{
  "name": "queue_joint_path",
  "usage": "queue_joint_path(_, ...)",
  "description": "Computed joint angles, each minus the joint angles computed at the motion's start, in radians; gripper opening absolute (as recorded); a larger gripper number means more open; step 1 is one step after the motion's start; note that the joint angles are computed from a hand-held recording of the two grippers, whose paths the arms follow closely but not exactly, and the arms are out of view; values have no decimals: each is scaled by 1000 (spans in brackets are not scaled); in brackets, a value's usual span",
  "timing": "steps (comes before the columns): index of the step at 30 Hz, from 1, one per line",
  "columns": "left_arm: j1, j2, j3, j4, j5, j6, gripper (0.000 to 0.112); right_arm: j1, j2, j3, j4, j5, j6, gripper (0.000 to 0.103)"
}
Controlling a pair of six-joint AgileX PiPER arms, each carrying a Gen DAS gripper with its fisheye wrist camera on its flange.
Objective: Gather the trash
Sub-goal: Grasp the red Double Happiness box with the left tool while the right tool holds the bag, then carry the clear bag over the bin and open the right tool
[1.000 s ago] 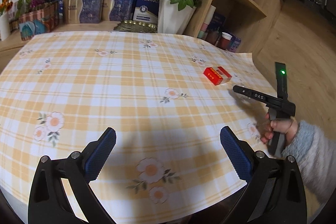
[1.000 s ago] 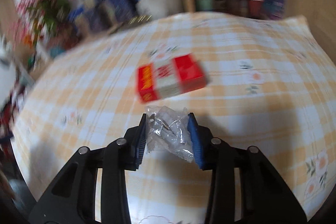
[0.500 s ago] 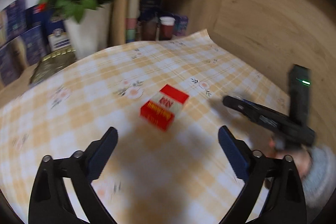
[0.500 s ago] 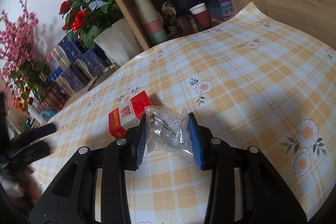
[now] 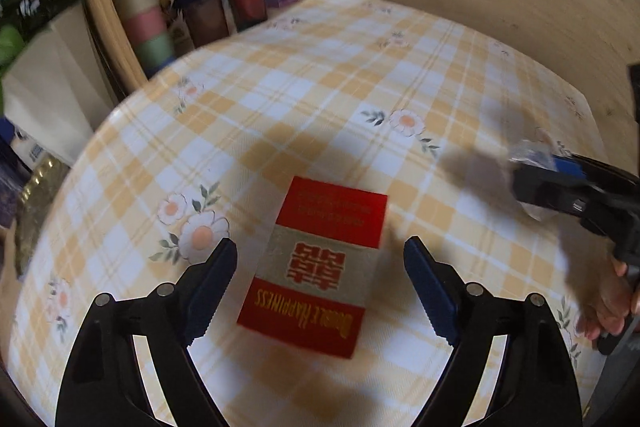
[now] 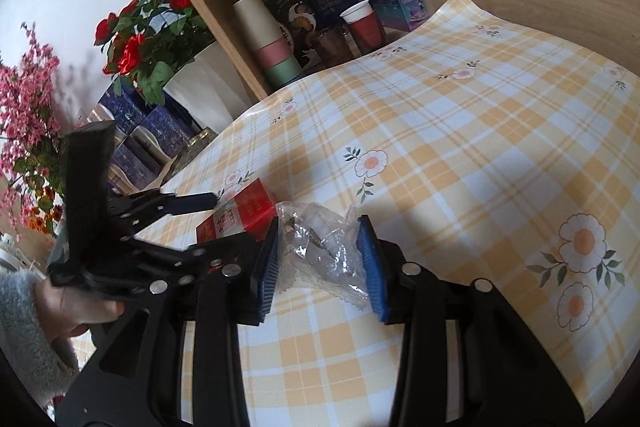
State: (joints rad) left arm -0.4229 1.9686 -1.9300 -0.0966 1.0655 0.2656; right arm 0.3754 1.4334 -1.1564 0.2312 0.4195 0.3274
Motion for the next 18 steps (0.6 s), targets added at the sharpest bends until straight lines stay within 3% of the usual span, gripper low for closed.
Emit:
queue_joint_path(2, 6, 40, -53, -7, 53, -23, 70, 0, 1, -2, 3, 2, -6, 39)
queue_joint_path(3, 12, 34, -44, -24, 40, -29, 62, 1, 3, -4, 1, 3, -5, 39)
queue_joint_path(6, 5, 15, -26, -19, 51, -72, 61, 2, 3, -4, 11, 5, -13, 39)
queue_joint_path(10, -6, -96, 110, -10, 6, -144, 59, 13, 16, -27, -6, 31, -16, 39)
queue_joint_path(15, -12, -319, 330, 10, -50, -287, 59, 40, 25, -49, -59, 51, -9, 39)
queue_joint_path(18, -40, -476, 455, 73, -45, -416, 58, 68, 36, -79, -154, 90, 52, 39)
